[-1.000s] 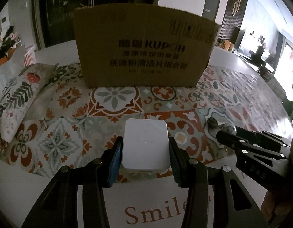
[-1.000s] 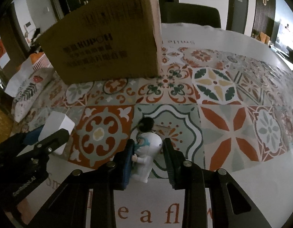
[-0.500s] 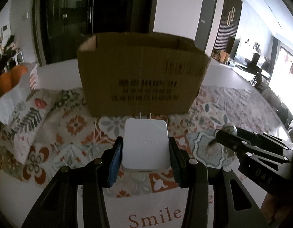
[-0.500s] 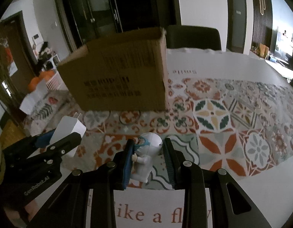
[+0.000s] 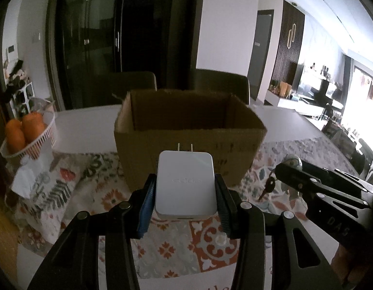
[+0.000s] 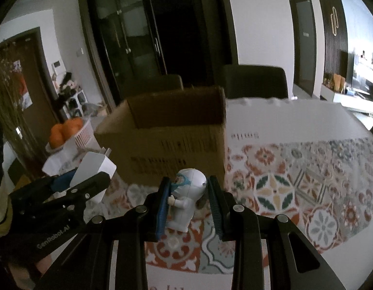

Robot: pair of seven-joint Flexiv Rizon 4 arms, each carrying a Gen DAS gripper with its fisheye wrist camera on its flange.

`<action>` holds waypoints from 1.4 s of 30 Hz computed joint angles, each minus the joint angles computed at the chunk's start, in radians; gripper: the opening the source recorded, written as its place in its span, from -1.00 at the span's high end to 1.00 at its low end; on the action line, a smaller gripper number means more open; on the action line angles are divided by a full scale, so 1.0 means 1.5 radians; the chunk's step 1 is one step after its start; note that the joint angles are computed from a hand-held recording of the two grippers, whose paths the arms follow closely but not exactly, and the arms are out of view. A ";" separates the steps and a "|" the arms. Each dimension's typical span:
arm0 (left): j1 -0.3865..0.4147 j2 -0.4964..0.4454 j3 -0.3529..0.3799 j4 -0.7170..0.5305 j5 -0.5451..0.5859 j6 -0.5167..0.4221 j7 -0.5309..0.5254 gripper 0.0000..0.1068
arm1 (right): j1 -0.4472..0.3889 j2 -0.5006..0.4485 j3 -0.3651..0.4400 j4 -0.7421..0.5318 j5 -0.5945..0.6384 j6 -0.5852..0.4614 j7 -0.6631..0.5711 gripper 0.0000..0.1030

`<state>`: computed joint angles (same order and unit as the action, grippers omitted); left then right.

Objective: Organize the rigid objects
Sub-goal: 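Carry the charger and figurine over the cardboard box with both grippers, then lower the charger and figurine into the box and open both grippers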

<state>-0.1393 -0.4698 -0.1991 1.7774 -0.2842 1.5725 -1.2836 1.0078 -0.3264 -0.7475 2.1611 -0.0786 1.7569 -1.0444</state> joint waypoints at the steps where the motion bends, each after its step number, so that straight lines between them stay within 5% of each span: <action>1: 0.006 0.001 -0.007 -0.005 -0.002 -0.003 0.005 0.15 | 0.001 0.001 -0.002 -0.003 0.000 0.002 0.000 0.38; 13: -0.018 -0.009 0.035 -0.083 0.004 -0.039 -0.005 0.15 | 0.026 -0.009 -0.046 -0.063 0.003 0.003 -0.014 0.38; 19: -0.049 -0.024 0.091 -0.142 0.038 -0.067 -0.037 0.15 | -0.012 -0.023 -0.020 -0.110 -0.019 -0.010 -0.006 0.38; 31: -0.050 -0.074 0.111 -0.271 0.072 -0.193 -0.069 0.15 | -0.292 -0.050 0.271 -0.239 -0.092 -0.085 0.034 0.38; 42: -0.050 -0.137 0.119 -0.374 0.096 -0.286 -0.097 0.15 | -0.425 -0.101 0.408 -0.330 -0.156 -0.169 0.060 0.38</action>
<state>-0.2137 -0.6753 -0.0211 1.2163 -0.1404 1.1442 -1.4288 0.3696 -0.4778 -0.1352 1.6656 -0.3133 1.5031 -0.9546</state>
